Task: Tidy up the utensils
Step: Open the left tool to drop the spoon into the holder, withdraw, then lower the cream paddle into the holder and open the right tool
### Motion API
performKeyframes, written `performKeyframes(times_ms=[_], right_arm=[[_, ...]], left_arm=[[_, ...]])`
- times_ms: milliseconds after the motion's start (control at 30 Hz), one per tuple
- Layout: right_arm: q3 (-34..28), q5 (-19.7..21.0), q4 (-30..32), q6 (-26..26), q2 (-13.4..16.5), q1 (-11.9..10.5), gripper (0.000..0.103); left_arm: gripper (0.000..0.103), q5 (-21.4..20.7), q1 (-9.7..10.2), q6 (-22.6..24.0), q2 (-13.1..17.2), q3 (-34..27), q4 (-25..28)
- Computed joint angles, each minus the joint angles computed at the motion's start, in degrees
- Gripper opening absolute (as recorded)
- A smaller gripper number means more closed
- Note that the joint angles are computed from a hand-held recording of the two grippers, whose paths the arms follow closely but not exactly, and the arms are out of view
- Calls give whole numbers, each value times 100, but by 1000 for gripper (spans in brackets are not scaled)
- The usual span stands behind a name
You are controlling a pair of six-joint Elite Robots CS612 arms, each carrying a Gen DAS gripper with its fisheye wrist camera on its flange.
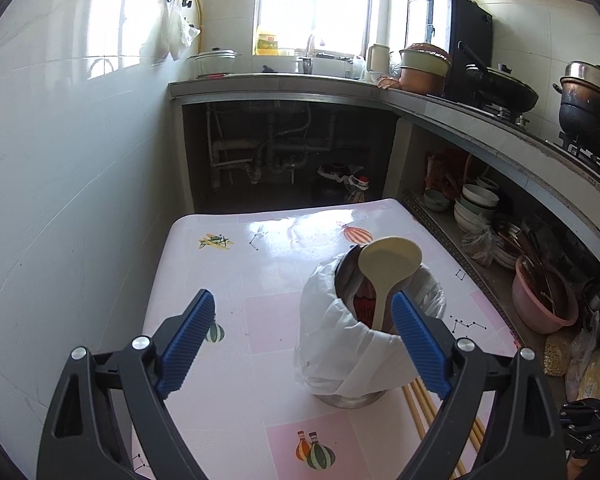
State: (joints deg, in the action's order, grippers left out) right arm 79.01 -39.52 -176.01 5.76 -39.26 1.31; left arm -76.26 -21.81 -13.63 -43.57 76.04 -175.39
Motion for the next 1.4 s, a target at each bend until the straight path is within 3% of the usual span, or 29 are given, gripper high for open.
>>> performKeyframes(times_ms=[333, 867, 1167, 1400], right_arm=[[136, -104, -199, 26, -89, -29, 1], [139, -404, -358, 51, -269, -19, 1], [-464, -1000, -360, -213, -245, 124, 0], [-1267, -1388, -160, -363, -3, 297, 0]], left_arm=[[88, 78, -18, -345, -143, 262, 84], [95, 446, -75, -154, -272, 712, -329], [95, 533, -11, -284, -394, 1225, -561], [95, 703, -15, -335, -515, 1689, -854]])
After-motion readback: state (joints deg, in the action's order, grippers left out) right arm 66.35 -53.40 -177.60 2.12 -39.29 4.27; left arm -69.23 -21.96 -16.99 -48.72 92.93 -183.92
